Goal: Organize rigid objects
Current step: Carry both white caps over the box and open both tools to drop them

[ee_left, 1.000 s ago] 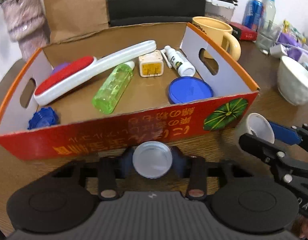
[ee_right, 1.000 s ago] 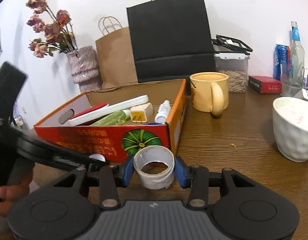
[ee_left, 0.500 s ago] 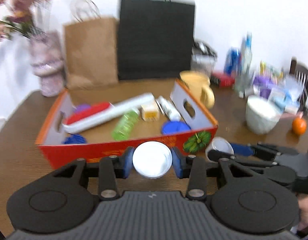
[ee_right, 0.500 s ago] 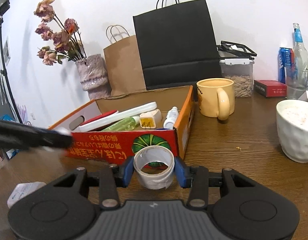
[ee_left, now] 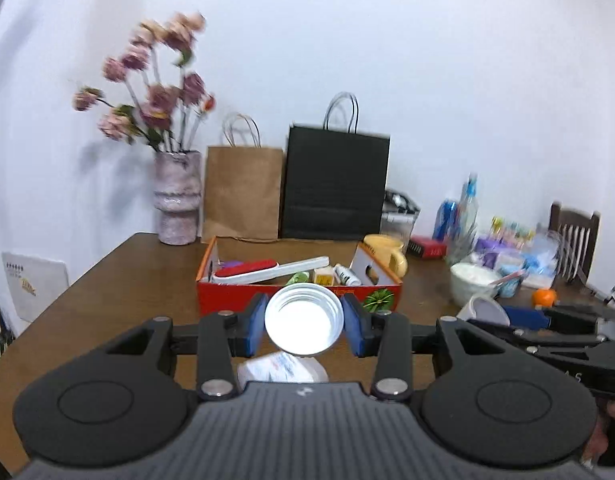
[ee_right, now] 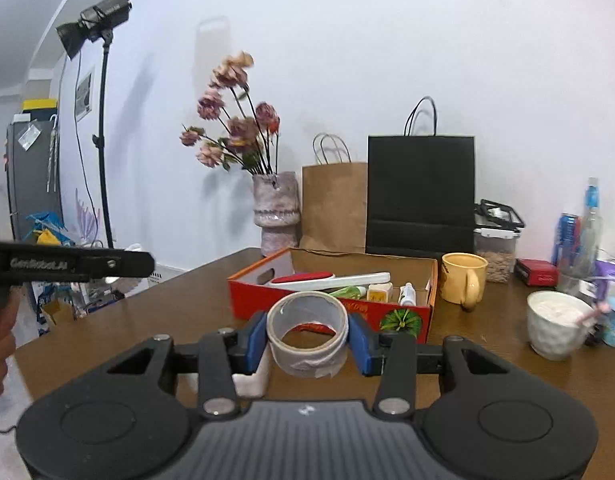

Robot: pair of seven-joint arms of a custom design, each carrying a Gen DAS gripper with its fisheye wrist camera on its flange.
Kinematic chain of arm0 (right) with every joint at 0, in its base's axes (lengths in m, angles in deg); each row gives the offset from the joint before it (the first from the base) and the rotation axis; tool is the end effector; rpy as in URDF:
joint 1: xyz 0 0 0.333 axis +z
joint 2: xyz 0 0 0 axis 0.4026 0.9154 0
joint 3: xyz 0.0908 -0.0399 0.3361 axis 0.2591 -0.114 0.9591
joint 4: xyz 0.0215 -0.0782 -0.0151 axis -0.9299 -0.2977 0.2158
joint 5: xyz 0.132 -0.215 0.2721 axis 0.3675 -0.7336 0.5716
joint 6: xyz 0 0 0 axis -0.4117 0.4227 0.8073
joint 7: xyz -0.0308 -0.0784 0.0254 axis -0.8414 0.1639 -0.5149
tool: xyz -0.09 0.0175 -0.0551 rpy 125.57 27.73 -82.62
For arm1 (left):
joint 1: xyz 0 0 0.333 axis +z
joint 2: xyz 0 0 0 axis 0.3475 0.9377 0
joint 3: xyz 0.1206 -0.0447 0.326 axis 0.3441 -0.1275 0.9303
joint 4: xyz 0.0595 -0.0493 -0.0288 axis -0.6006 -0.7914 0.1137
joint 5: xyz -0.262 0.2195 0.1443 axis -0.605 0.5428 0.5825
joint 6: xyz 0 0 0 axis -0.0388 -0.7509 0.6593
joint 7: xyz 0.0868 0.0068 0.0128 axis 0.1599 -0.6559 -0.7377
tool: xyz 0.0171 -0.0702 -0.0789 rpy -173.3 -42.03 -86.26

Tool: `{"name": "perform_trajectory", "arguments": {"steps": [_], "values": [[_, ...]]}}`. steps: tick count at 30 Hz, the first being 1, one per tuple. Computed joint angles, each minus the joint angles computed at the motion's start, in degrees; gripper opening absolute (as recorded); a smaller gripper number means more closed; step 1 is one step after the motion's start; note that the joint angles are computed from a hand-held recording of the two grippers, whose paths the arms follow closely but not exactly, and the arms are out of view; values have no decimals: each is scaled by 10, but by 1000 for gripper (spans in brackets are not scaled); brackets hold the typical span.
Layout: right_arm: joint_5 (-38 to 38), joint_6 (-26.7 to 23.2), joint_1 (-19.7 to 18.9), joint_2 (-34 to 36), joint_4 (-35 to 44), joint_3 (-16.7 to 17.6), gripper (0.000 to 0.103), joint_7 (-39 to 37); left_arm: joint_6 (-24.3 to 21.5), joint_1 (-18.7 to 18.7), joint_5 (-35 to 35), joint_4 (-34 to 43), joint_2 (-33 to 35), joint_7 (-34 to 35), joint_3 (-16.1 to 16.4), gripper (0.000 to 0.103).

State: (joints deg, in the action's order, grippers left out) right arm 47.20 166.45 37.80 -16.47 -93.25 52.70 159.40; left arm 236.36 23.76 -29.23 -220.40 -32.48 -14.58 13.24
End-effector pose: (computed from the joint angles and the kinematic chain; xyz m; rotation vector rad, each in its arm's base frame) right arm 0.4803 0.1877 0.5274 -1.6015 1.0907 -0.7049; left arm 0.4520 -0.0510 0.5457 -1.4310 1.5117 -1.2146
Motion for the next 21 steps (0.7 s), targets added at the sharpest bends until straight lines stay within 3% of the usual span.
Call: {"name": "perform_trajectory", "arguments": {"steps": [3,5,6,9,13,16,21], "values": [[34,1,20,-57,-69,6,43,-1,20,-21,37,-69,-64,-53,40,41],[8,-11,45,-92,-101,-15,43,25,8,-72,130,-88,-98,-124,117,41],[17,-13,50,-107,-115,-13,43,14,10,-77,158,-96,-111,-139,133,41],[97,-12,42,-146,-147,30,43,-56,33,-39,145,-128,-148,-118,103,41],[136,-5,65,-171,-166,34,43,-87,48,-48,163,-149,-169,-126,114,41],[144,-8,93,-168,-164,11,43,-96,45,-49,165,-148,-169,-127,112,41],[92,-31,141,-139,-126,-60,43,-80,46,-81,223,-104,-130,-160,162,41]]}}
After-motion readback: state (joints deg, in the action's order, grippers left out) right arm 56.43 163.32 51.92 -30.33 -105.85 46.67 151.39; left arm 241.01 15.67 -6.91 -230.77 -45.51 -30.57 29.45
